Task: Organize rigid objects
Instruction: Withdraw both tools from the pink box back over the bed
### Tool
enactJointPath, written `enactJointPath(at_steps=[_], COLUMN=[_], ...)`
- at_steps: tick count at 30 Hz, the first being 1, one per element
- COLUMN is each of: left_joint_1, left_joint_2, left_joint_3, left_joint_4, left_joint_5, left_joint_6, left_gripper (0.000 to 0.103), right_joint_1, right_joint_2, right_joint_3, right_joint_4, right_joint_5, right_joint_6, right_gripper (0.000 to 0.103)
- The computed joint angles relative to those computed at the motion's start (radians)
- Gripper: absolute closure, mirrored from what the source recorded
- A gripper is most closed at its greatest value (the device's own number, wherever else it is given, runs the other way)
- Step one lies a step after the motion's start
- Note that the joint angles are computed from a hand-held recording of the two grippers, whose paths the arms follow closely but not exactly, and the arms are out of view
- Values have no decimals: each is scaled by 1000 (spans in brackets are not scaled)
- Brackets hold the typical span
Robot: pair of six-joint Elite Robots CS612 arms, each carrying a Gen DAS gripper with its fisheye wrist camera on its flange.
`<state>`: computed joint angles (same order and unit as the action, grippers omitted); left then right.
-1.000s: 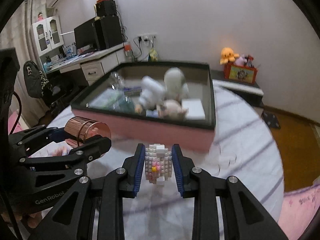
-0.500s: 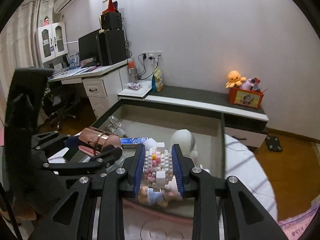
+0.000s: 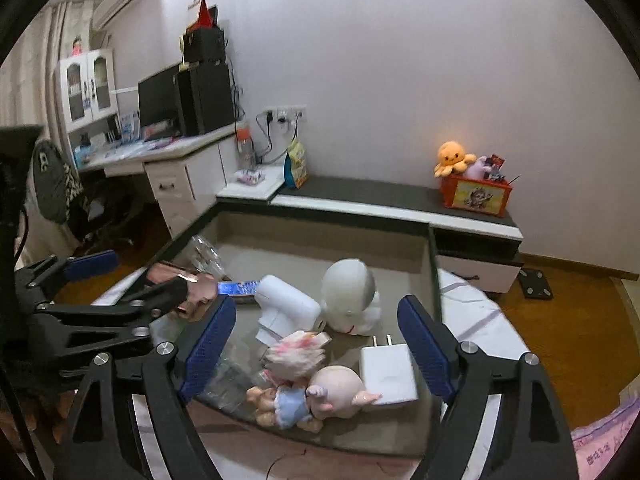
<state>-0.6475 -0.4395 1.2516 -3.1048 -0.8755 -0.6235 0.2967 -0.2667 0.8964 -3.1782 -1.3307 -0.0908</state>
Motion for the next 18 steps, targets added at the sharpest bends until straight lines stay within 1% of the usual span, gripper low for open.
enactJointPath(at_steps=[1, 2, 3, 5, 7, 10, 11, 13, 14, 18], left_joint_1=[-8, -20, -30, -51, -71, -111, -122, -143, -159, -202], left_joint_2=[-9, -23, -33, -55, -75, -108, -117, -132, -140, -163], left_joint_3=[19, 46, 69, 116, 154, 229, 249, 281, 299, 347], left_joint_4=[-19, -52, -80, -135, -171, -256, -276, -298, -314, -356], left_joint_5=[21, 48, 63, 95, 130, 183, 197, 233, 264, 337], left_joint_6=[4, 14, 25, 38, 38, 44, 47, 48, 53, 68], left_gripper=[2, 1, 0, 0, 0, 0, 0, 0, 0, 0], right_joint_1=[-1, -1, -1, -3, -2, 2, 3, 4, 6, 6], right_joint_2=[-15, -38, -54, -93, -125, -182, -192, -221, -238, -281], right_joint_3=[27, 70, 99, 180, 244, 362, 384, 444, 479, 575], right_joint_4=[-18, -51, -77, -160, -226, -341, -361, -415, -446, -531], right_joint_5=[-1, -5, -2, 7, 3, -25, -33, -46, -52, -62], right_joint_6=[5, 13, 18, 24, 23, 20, 20, 21, 24, 33], right_gripper=[16, 11, 0, 0, 0, 0, 0, 0, 0, 0])
